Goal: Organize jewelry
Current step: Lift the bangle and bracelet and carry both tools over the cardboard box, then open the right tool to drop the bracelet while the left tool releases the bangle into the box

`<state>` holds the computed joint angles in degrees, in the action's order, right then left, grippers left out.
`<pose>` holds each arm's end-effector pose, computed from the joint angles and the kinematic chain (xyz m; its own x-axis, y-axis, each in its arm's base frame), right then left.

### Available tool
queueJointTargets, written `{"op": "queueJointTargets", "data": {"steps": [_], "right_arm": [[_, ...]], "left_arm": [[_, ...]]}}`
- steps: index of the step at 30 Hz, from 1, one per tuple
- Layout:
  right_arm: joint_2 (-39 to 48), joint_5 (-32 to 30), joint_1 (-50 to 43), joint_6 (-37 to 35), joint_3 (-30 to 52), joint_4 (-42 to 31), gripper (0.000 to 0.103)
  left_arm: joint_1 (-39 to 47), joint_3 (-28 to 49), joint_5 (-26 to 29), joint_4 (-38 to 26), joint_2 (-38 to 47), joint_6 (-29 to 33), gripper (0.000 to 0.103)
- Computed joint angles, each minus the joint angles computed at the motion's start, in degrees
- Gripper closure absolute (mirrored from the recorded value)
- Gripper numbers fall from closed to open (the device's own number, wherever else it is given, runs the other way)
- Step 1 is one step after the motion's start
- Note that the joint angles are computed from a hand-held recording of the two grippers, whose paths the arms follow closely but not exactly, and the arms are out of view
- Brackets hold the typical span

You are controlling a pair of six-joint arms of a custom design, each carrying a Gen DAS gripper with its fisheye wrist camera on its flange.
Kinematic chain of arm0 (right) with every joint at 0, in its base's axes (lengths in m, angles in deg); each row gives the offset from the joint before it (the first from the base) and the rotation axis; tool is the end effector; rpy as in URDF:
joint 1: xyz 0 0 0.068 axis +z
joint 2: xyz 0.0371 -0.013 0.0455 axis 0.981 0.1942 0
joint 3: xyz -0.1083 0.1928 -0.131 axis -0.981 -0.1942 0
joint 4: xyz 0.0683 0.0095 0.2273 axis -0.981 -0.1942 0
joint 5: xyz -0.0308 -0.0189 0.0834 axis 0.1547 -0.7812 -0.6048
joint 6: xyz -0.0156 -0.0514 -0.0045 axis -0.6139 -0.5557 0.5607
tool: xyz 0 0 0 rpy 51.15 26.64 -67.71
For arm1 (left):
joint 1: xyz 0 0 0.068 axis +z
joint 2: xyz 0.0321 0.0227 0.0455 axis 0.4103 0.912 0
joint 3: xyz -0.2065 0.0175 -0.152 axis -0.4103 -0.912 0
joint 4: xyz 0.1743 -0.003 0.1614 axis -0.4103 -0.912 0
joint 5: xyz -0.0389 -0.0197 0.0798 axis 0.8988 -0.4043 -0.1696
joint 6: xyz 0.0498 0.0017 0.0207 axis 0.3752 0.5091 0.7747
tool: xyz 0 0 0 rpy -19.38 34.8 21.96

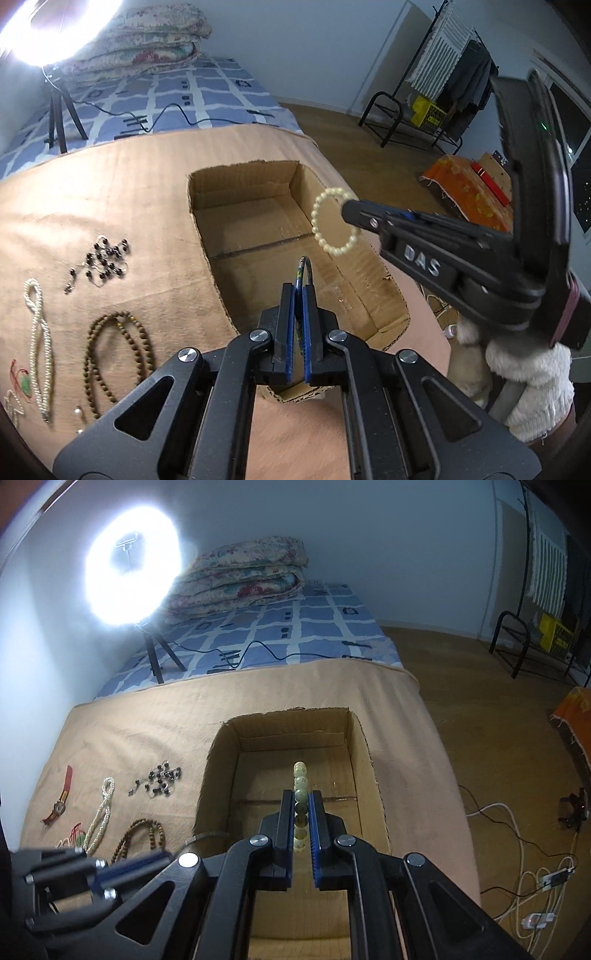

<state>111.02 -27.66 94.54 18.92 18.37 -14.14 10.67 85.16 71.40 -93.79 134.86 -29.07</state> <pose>0.2564 0.0611 0.2549 -0.7005 0.3428 -0.6259 0.3513 0.9291 0.1157 0.3099 -0.0948 0.2488 -0.6686 0.4535 -0.5893 0.7046 0.6396 -0.3073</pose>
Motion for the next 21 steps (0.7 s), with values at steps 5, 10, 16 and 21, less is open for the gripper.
{"op": "queueJointTargets", "data": {"steps": [5, 10, 16, 21], "right_arm": [[2.2, -4.4, -3.5, -1.8, -1.5, 4.6, 0.098], [4.7, -5.8, -4.1, -2.7, -2.1, 6.6, 0.098], [5.6, -6.4, -5.5, -2.5, -3.5, 7.9, 0.098], [6.1, -7.0, -6.4, -2.9, -3.7, 7.9, 0.098]], "left_arm": [[-1.6, -1.1, -0.6, 1.8, 1.3, -1.4, 0.102], [-2.8, -1.6, -0.9, 2.9, 2.4, -2.5, 0.102], [-3.7, -3.0, -1.7, 4.4, 2.9, -2.9, 0.102], [-4.1, -2.9, -2.2, 4.8, 3.9, -3.4, 0.102]]}}
